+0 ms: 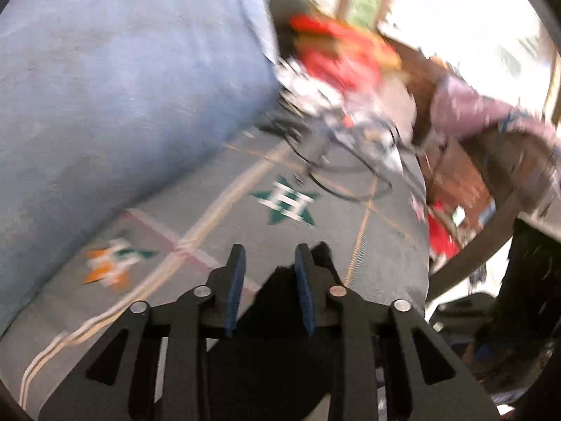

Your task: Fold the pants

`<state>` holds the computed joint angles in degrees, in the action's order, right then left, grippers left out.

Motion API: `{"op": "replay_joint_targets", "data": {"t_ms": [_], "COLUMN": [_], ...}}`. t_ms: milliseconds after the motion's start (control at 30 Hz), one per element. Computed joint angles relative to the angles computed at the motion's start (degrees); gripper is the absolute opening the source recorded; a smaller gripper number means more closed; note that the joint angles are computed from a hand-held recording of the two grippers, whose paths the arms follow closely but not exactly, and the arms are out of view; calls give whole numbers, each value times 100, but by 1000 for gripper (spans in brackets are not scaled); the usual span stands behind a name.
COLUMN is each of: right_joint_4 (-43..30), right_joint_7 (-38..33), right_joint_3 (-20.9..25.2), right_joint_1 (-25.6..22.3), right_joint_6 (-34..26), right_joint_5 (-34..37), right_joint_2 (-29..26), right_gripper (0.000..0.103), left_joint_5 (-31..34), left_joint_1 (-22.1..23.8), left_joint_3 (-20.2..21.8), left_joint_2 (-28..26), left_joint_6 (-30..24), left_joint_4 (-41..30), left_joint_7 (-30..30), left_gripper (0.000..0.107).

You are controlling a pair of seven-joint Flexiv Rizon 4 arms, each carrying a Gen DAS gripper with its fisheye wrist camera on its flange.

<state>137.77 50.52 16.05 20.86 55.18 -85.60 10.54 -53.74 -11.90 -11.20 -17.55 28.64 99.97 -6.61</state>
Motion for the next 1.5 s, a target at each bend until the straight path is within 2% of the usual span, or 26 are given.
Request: {"op": "replay_joint_targets", "data": {"t_ms": [67, 167, 233, 267, 300, 367, 400, 467, 500, 533, 567, 600, 667, 767, 867, 933, 1000, 1033, 1067, 1100, 1233, 1300, 1333, 1367, 1467, 1500], "right_joint_4": [-477, -1265, -1749, -2037, -2206, -2596, -2657, -2568, -2502, -2356, -2121, -1881, -1488, -1163, -1058, -1085, -1080, -1114, -1123, -1106, -1252, -1406, -1479, -1515, -1528, -1531], "right_joint_7": [-239, -641, -759, -685, -702, -1114, -1371, -1313, -1103, -892, -879, -1083, -1744, -1706, -1089, -1034, -1058, -1127, -1189, -1221, -1641, -2184, -2394, -2376, -2050, -1842], "right_joint_3": [-107, -286, -367, -612, -671, -732, -760, -872, -938, -934, -850, -733, -512, -406, -530, -564, -557, -542, -528, -521, -484, -465, -468, -532, -756, -840], "right_joint_1": [67, 249, 297, 450, 442, 473, 511, 635, 631, 621, 640, 665, 699, 645, 467, 392, 368, 384, 403, 414, 498, 543, 587, 609, 530, 606], "right_joint_6": [238, 614, 914, 1299, 1517, 1993, 2153, 2188, 2300, 2208, 1862, 1483, 725, 254, 571, 679, 718, 674, 608, 558, 371, 333, 261, 295, 911, 804], "right_joint_5": [-336, -603, -708, -804, -884, -468, -195, -289, -580, -870, -904, -631, 334, 887, 470, 356, 350, 424, 475, 480, 596, 1087, 1341, 1348, 1126, 864], "right_joint_2": [-486, -1418, -2057, -2457, -2697, -3359, -3506, -3358, -3208, -2938, -2619, -2341, -1871, -1594, -1668, -1747, -1793, -1819, -1814, -1793, -1802, -1981, -2086, -2190, -2525, -2529], "right_gripper": [8, 8, 8, 8, 8, 9, 12, 17, 30, 39, 50, 54, 54, 55, 55, 55, 55, 55, 55, 55, 49, 18, 14, 12, 12, 11], "left_joint_5": [-167, -285, -205, -172, -93, 5, 109, 98, 76, 64, 23, -29, -137, -99, 111, 167, -99, -120, -116, -19, -48, -26, -52, -60, -137, -248], "left_joint_1": [226, 626, 768, 824, 896, 1052, 1138, 1265, 1309, 1328, 1354, 1373, 1283, 1065, 831, 637, 596, 597, 603, 635, 619, 661, 682, 699, 797, 828], "left_joint_3": [159, 385, 524, 559, 616, 632, 654, 620, 602, 581, 552, 525, 474, 438, 418, 383, 276, 266, 267, 287, 359, 422, 432, 442, 402, 372], "left_joint_2": [43, -22, -83, -95, -159, -281, -350, -371, -337, -300, -274, -263, -185, -107, -101, -121, -62, -41, -11, 33, 207, 195, 156, 116, -41, -42], "left_joint_6": [31, 7, 368, 551, 734, 834, 805, 839, 837, 814, 722, 638, 691, 932, 1254, 1825, 2126, 2122, 2073, 1886, 2036, 2051, 2091, 2130, 2004, 1989], "left_joint_4": [-9, -25, 80, 153, 202, 255, 264, 410, 507, 601, 688, 725, 882, 1061, 1182, 1304, 1428, 1437, 1436, 1402, 1554, 1560, 1559, 1552, 1496, 1507], "left_joint_7": [-79, -244, -415, -462, -578, -776, -937, -1029, -1039, -1062, -1069, -1069, -1079, -1094, -1216, -1334, -1237, -1256, -1286, -1309, -1038, -1059, -1056, -1100, -1206, -1140], "left_gripper": [54, 57, 63, 64, 64, 64, 64, 64, 65, 68, 74, 77, 77, 77, 77, 77, 76, 66, 25, 11, 11, 11, 11, 11, 12, 14]}}
